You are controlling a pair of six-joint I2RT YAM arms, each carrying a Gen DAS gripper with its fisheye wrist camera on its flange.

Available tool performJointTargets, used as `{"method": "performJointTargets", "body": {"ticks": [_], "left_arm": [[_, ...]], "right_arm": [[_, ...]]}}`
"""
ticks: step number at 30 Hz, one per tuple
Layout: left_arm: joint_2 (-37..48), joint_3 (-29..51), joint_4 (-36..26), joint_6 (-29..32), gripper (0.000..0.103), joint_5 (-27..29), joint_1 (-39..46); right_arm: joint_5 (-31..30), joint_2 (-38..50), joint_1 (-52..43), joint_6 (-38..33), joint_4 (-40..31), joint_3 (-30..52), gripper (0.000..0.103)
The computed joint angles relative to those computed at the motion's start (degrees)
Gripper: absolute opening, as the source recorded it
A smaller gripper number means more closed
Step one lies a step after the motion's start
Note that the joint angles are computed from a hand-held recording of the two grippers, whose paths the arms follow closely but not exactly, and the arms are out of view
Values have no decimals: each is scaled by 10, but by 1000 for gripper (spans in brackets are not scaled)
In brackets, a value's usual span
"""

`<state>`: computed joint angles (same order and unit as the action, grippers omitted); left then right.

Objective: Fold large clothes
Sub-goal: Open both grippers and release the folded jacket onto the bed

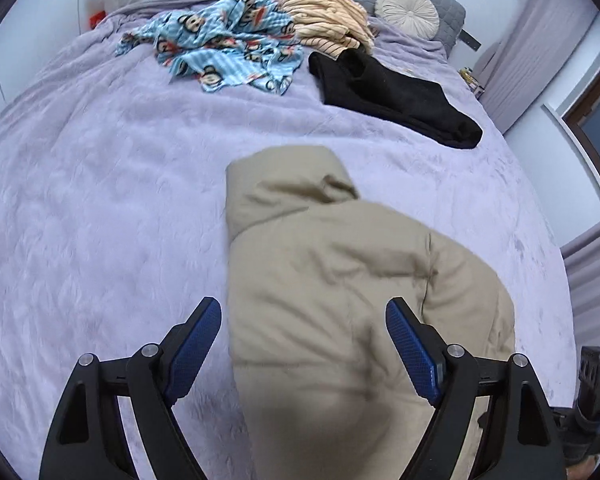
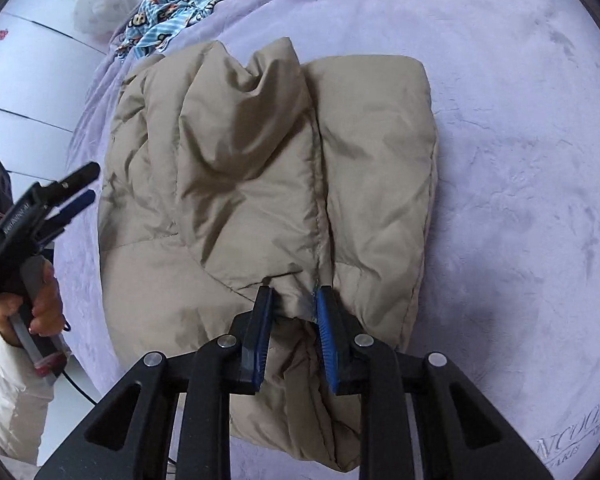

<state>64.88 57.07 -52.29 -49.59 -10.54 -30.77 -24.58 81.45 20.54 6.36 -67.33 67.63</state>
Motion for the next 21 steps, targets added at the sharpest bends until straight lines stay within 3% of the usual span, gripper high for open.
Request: {"method": "performJointTargets", "body": {"ticks": [4, 9, 15, 21], "left_arm": [[146, 61, 26, 27, 86, 17, 3], [256, 119, 16, 31, 86, -52, -59], [263, 134, -8, 32, 86, -48, -60], [227, 139, -60, 7, 86, -40, -66]], "right_arm": [[26, 7, 33, 25, 31, -7, 25], [52, 1, 37, 21, 66, -47, 26], [17, 15, 4, 30, 117, -95, 28], [33, 19, 29, 58, 103, -72, 30]]}}
